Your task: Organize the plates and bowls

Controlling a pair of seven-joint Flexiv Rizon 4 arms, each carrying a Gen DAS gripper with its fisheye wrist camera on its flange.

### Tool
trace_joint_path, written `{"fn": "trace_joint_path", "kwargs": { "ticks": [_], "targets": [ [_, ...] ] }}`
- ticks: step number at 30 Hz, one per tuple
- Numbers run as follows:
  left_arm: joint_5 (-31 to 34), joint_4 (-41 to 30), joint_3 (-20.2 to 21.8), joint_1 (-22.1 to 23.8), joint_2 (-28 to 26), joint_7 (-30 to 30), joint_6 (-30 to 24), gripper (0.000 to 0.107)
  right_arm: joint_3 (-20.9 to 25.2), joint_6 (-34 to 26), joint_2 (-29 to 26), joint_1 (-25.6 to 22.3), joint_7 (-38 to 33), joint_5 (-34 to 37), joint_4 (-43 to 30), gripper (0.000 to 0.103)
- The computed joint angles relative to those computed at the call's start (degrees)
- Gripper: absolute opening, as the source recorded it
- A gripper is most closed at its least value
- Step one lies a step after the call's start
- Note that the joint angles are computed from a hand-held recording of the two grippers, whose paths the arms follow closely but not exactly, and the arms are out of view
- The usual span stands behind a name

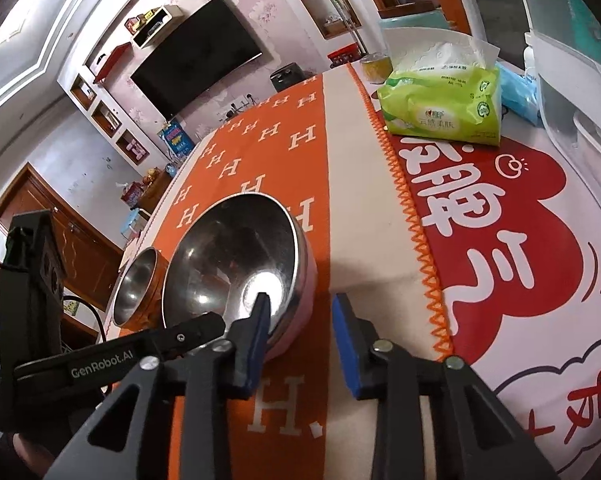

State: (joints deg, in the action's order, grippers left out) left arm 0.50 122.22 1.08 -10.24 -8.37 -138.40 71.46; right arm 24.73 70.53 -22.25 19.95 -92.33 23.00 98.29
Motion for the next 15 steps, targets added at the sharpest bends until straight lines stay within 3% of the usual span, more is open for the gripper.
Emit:
{"fn": "trace_joint_path", "kwargs": {
  "ticks": [9, 12, 15],
  "targets": [
    [-0.2, -0.7, -0.5, 0.0, 1.2, -0.2, -5.7, 0.011, -3.5, -1.7, 2.2, 3.3, 6.9, -6.5, 3.1, 0.012],
    [-3.9, 0.7, -1.5, 0.3, 2.2, 2.3, -6.7, 0.010, -4.2, -5.7, 3.4, 3.5, 9.6, -8.2, 3.2, 0.010],
    [-2.9, 0.3, -1.6, -0.1, 3.1, 1.5, -9.3, 0.010, -5.1, -8.5, 4.9, 4.1, 12.2, -9.8, 4.0, 0.009]
  ]
}}
